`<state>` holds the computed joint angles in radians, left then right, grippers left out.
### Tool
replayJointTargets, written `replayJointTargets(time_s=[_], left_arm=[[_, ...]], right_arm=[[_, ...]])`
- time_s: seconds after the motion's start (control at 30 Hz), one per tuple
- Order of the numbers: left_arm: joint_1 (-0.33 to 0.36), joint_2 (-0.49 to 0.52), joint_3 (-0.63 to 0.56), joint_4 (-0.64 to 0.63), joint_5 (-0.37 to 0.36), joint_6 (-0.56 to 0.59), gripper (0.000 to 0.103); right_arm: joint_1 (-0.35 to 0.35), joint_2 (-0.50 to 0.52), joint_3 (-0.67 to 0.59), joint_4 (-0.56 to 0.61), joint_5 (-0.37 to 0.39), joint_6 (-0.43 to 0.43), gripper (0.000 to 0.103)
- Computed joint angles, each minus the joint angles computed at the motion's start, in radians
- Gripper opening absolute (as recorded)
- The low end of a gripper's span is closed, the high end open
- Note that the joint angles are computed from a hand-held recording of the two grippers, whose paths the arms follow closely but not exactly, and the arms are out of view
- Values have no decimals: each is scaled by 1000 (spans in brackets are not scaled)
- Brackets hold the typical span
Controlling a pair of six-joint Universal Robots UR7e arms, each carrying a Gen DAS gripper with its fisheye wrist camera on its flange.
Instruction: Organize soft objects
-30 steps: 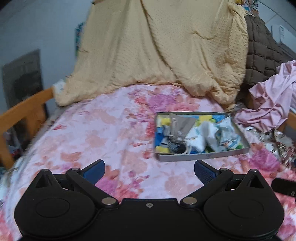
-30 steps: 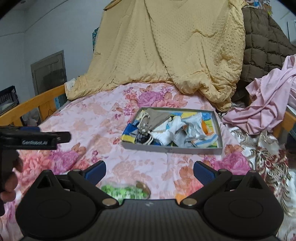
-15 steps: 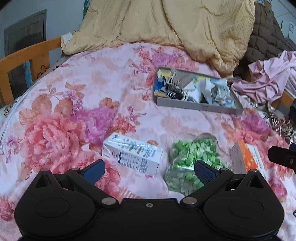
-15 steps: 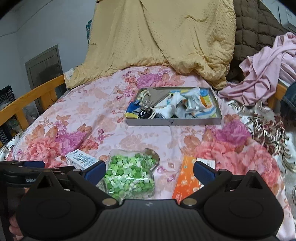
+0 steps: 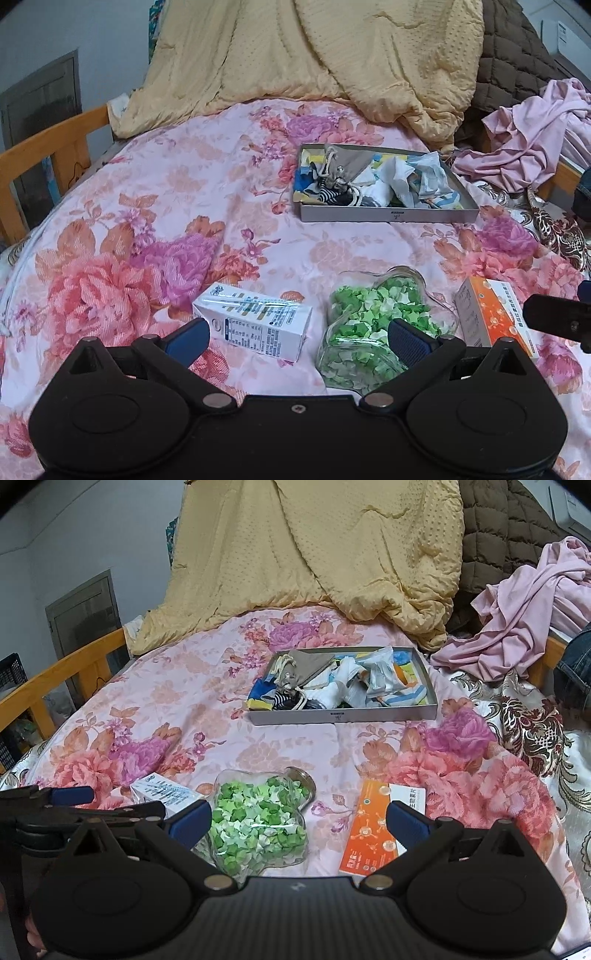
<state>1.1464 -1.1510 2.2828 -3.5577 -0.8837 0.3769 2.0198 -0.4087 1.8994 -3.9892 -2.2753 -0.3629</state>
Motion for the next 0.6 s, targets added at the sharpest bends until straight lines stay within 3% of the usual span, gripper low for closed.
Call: replayJointTargets(time_s=[0.6], left_arm=[[0,-10,3,2,-29,10,102]], right_arm=[[-2,-2,2,-2,-2,12,102]])
